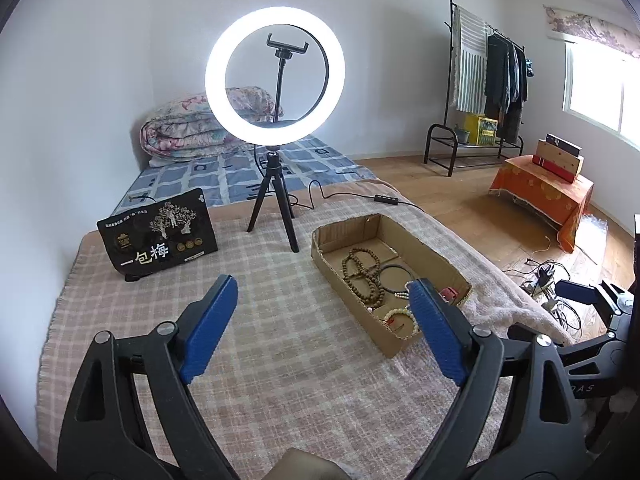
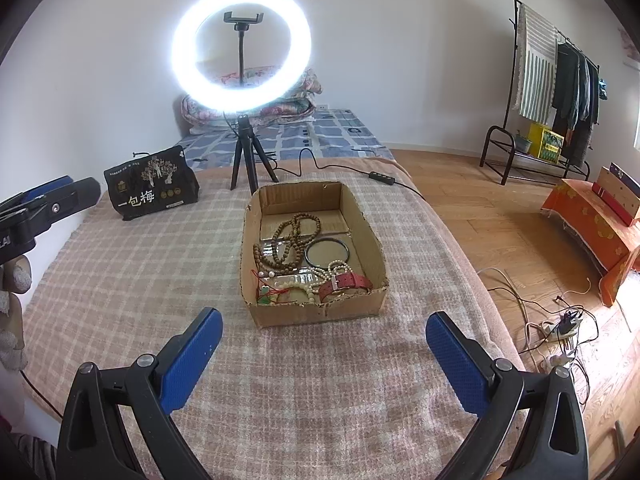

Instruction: Organize jewelry

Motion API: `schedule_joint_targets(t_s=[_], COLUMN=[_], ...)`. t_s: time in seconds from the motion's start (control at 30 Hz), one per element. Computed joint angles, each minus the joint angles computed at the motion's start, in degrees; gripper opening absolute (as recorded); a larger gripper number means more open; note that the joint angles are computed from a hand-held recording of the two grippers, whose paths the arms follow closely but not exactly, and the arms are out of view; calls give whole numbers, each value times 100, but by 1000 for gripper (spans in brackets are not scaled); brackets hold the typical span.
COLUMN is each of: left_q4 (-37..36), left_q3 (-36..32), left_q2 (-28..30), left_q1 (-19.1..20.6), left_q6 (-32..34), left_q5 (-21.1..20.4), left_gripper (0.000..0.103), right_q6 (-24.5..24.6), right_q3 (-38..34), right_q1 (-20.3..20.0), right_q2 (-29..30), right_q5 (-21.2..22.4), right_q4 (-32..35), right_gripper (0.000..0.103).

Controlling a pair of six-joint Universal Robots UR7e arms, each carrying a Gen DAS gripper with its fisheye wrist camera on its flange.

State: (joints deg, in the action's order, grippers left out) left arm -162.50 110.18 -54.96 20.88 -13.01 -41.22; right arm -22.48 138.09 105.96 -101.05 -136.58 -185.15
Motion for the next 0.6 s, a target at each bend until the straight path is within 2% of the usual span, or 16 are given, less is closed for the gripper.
schedule_joint_targets(t_s=[0.13, 0.33, 0.6], left_q4=[-107, 0, 148], left_q3=[113, 188, 270], left_q2=[-62, -99, -192], left_q1=[-73, -159, -178], left_q6=[92, 61, -189], left_q5=[135, 343, 390], left_gripper=[101, 102, 102], right_q6=[30, 88, 76], right_q3=[-13, -48, -72], right_q1=[38, 52, 79], right_q2=[-9, 23, 75], right_q5=[-57, -88, -114], right_q4=[-9, -53, -154], right_gripper=[103, 103, 103])
